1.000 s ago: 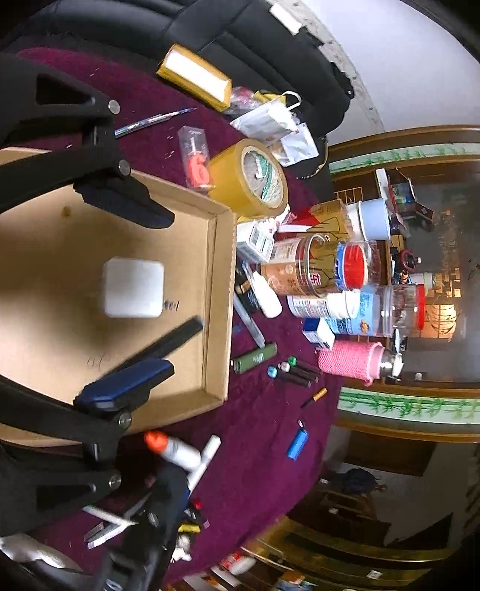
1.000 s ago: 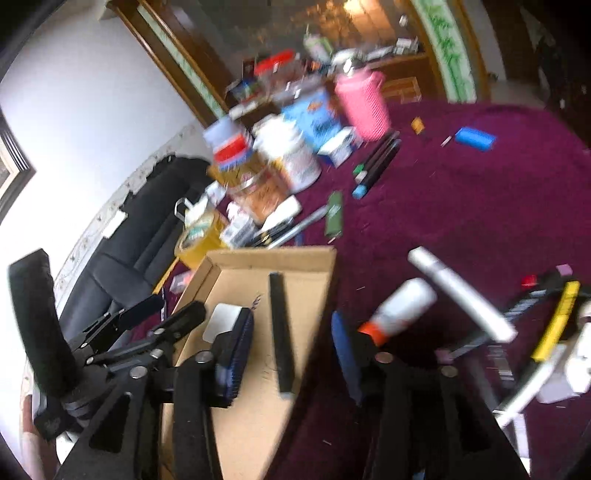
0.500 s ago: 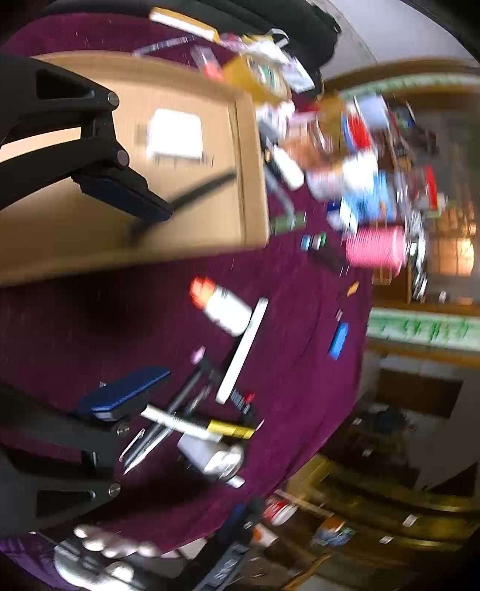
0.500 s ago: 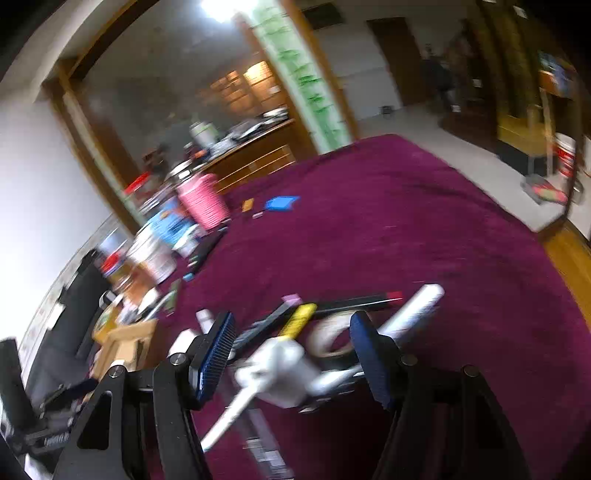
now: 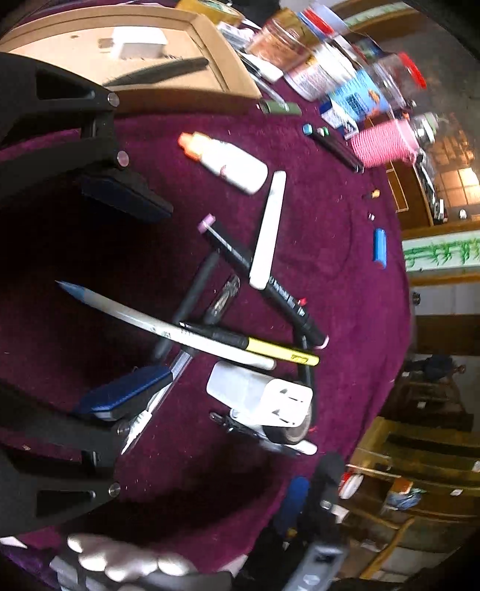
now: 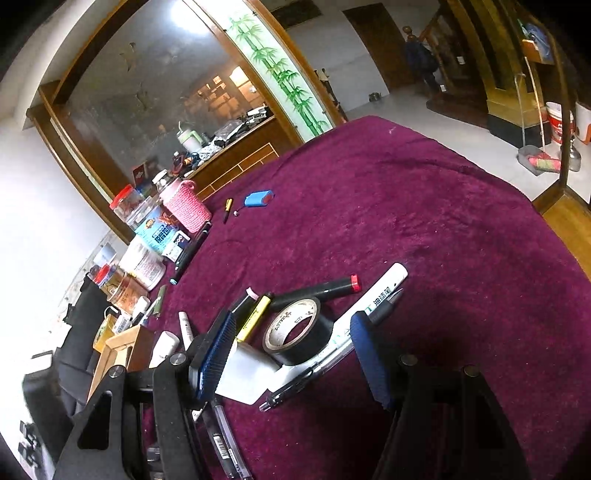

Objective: Organize rigid objects
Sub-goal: 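Grasp the white pen with blue tip from the pile with the left tool, then carry the white pen to the tray while the right tool grasps the white glue bottle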

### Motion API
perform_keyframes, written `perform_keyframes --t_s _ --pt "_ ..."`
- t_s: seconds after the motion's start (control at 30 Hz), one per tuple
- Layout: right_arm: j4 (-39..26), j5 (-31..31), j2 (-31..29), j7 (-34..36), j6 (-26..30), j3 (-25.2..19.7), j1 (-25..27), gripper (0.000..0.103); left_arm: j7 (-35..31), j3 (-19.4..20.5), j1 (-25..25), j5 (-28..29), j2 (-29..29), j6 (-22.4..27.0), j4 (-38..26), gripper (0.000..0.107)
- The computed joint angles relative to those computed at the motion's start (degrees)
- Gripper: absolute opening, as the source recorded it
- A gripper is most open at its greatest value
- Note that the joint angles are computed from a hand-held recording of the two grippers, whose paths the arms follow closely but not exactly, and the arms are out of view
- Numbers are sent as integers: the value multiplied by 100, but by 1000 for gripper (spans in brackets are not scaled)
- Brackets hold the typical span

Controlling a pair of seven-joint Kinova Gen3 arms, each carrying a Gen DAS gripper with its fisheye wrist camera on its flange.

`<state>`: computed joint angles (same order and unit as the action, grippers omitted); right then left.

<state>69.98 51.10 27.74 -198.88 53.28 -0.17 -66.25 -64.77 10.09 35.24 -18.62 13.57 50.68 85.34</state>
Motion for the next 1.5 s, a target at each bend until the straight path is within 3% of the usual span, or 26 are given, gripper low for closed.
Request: perform_keyframes --t_s 0.03,0.07,0.1,0.27,0.37,0.53,0.57,0.6,0.63,0.67,0.7,0.73,0.77,0.8,0.87,0.97,1.03,1.13,1.37,1.5 --pt "-17 -11 11 -4 -15 -6 10 68 -9 70 -74 44 4 -109 27 69" --pt "-17 -38 14 3 -41 -16 27 68 -107 236 -255 181 42 -144 -21 53" --pt "32 -55 -1 -13 -78 -18 38 68 -228 295 -333 285 127 -85 -134 30" --pt "25 -157 11 34 -82 -23 52 68 -424 -92 73 374 160 36 -277 12" --pt "83 -147 -16 4 -120 -15 50 68 -677 150 -395 980 -124 -15 1 11" --pt "15 -270 15 187 -130 -63 108 68 -880 206 -730 1570 -437 -154 404 11" --pt "-19 -285 31 233 -85 -58 90 68 -947 223 -782 1648 -407 -170 398 18" --pt "-37 -287 38 253 -53 -44 71 68 -920 173 -729 1640 -318 -128 330 37" --pt "-65 -292 50 277 -6 -32 54 68 -851 144 -675 1600 -268 -146 313 49" --pt "-95 -301 65 299 52 -23 35 68 -847 10 -516 1604 -243 -256 320 58" --pt "-131 -326 82 328 88 -22 39 68 -817 -207 -251 1515 -229 -313 326 58" --pt "-165 -372 97 372 113 -29 59 68 -861 -364 -85 1519 -249 -326 331 55" --pt "-167 -426 101 394 101 -40 83 68 -948 -414 -16 1616 -244 -253 300 26" --pt "-161 -468 98 415 69 -44 107 68 -1128 -461 -20 1793 -245 -189 285 8" --pt "-161 -561 100 482 11 -56 155 68 -1553 -271 -348 2259 -370 -148 427 7" --pt "-144 -618 92 531 -64 -37 158 68 -2064 365 -1144 2958 -682 -178 822 7" --pt "-165 -633 104 575 -64 -21 149 68 -2300 496 -1363 3266 -882 -267 1088 7" --pt "-205 -642 125 657 -58 -5 123 68 -2138 275 -1095 3146 -930 -384 1234 7" --pt "-404 -158 193 660 265 162 -248 68 -2584 89 -1449 3967 -1519 -664 1711 7" --pt "-802 -94 290 992 336 26 -354 69 -2825 -145 -1629 4263 -2055 -696 2015 7"
